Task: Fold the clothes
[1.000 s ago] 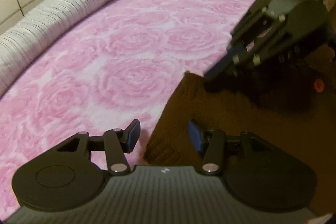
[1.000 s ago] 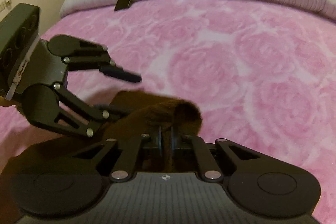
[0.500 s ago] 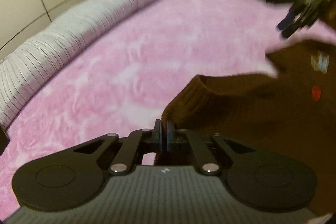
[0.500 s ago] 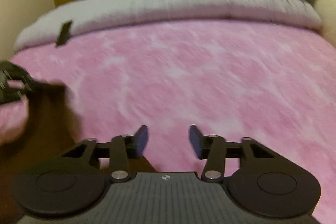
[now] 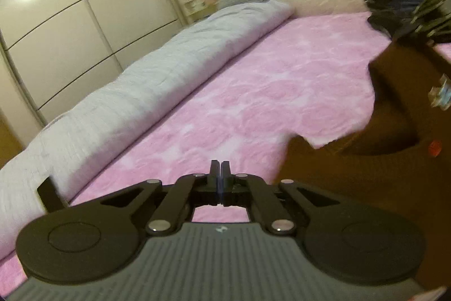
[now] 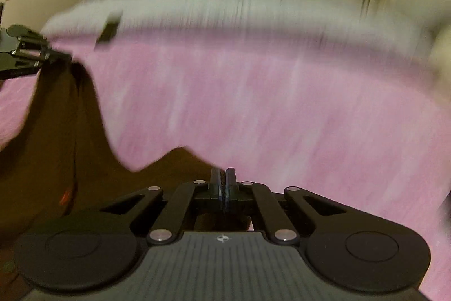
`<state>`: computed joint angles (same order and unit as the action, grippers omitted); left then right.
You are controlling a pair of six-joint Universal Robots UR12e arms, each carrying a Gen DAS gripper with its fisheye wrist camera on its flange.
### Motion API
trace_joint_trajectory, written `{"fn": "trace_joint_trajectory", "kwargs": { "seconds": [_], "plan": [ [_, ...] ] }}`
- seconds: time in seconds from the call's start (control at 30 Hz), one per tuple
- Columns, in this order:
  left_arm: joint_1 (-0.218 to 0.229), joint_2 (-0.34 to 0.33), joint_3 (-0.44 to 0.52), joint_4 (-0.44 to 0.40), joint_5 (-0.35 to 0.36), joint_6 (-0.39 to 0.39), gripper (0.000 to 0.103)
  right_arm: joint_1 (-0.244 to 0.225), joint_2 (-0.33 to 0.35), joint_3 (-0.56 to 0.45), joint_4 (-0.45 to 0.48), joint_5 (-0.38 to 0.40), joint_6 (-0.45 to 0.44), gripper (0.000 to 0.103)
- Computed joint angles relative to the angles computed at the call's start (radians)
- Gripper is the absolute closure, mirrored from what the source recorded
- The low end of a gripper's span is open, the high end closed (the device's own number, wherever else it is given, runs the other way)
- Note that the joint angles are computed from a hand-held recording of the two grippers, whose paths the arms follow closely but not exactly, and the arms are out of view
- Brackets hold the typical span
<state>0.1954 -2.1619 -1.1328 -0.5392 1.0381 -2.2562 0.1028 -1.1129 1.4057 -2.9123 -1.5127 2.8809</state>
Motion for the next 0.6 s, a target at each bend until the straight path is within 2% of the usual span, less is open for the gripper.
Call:
{"fn": "trace_joint_trajectory", "kwargs": {
  "seconds": [0.03, 0.07, 0.1, 0.17, 0.27, 0.33, 0.4, 0.47, 0.6],
  "plan": [
    [-0.003, -0.003, 0.010, -0.049, 0.028, 0.025, 0.103, 0.011, 0.002, 0.009, -0.072, -0.027, -0.052, 0.102],
    [-0.006, -0.004, 0.014, -0.088, 0.050, 0.044, 0.103, 0.016, 0.004, 0.018, -0.102, -0.020, -0.079, 0.101],
    [-0.008, -0.006, 0.015, -0.119, 0.067, 0.060, 0.103, 0.018, 0.004, 0.027, -0.091, -0.004, -0.104, 0.101],
    [-0.009, -0.007, 0.014, -0.169, 0.088, 0.080, 0.103, 0.021, 0.000, 0.027, 0.033, 0.017, -0.152, 0.092],
    [-0.007, -0.002, 0.007, -0.202, 0.066, 0.088, 0.103, 0.008, -0.008, 0.037, 0.114, 0.041, -0.057, 0.085],
    [-0.009, -0.002, 0.011, -0.234, 0.050, 0.117, 0.100, -0.012, -0.015, 0.056, 0.075, 0.053, 0.103, 0.059],
    [-0.020, -0.002, 0.009, -0.248, 0.054, 0.155, 0.098, -0.034, -0.021, 0.069, 0.063, 0.046, 0.228, 0.057],
    [-0.030, -0.009, 0.013, -0.249, 0.064, 0.175, 0.097, -0.049, -0.017, 0.061, 0.100, 0.025, 0.290, 0.055],
    [-0.045, -0.040, 0.044, -0.259, 0.087, 0.163, 0.067, -0.070, 0.015, 0.017, 0.156, 0.075, 0.320, 0.055]
  ]
}}
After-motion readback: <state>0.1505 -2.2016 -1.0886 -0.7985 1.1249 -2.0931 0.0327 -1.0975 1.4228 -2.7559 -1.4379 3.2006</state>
